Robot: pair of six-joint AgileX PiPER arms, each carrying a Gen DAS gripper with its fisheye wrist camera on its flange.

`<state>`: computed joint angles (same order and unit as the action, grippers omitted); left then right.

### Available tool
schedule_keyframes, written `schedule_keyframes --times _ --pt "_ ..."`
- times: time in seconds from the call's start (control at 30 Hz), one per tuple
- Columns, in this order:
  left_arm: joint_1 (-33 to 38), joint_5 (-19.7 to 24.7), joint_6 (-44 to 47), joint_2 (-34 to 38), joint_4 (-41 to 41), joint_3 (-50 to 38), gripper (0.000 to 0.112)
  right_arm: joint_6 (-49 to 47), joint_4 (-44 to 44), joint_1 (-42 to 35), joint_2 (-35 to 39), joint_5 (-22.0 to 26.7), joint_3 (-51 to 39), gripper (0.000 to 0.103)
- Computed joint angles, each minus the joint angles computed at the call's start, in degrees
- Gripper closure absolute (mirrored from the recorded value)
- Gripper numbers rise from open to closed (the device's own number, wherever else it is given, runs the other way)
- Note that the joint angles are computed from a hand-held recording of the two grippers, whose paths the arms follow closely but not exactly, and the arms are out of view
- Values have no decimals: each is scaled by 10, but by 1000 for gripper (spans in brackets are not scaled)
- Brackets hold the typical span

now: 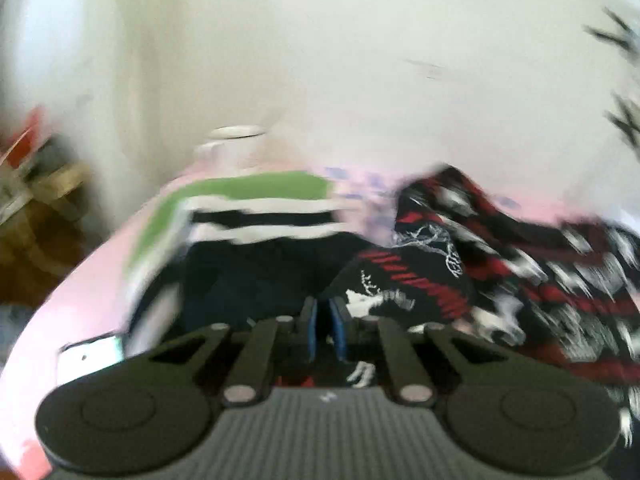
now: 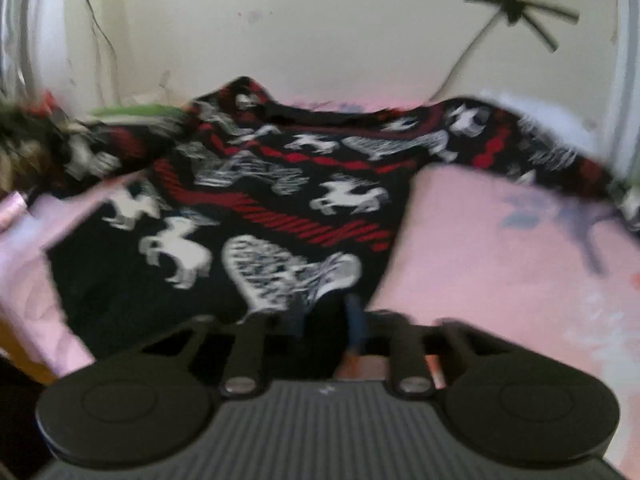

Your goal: Fold small clothes

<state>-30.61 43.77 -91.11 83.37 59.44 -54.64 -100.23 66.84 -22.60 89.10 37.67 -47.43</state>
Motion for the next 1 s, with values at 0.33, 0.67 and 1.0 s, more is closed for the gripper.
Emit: schedule_keyframes --times 0.33,0.67,1.0 --pt "-105 -43 54 -7 -58 32 77 154 -67 -107 40 123 -104 87" --pt "-141 -95 84 90 -99 3 92 73 -31 -63 38 109 -40 63" --pt "-263 -9 132 -94 -138 51 104 80 -38 -153 -17 156 -139 103"
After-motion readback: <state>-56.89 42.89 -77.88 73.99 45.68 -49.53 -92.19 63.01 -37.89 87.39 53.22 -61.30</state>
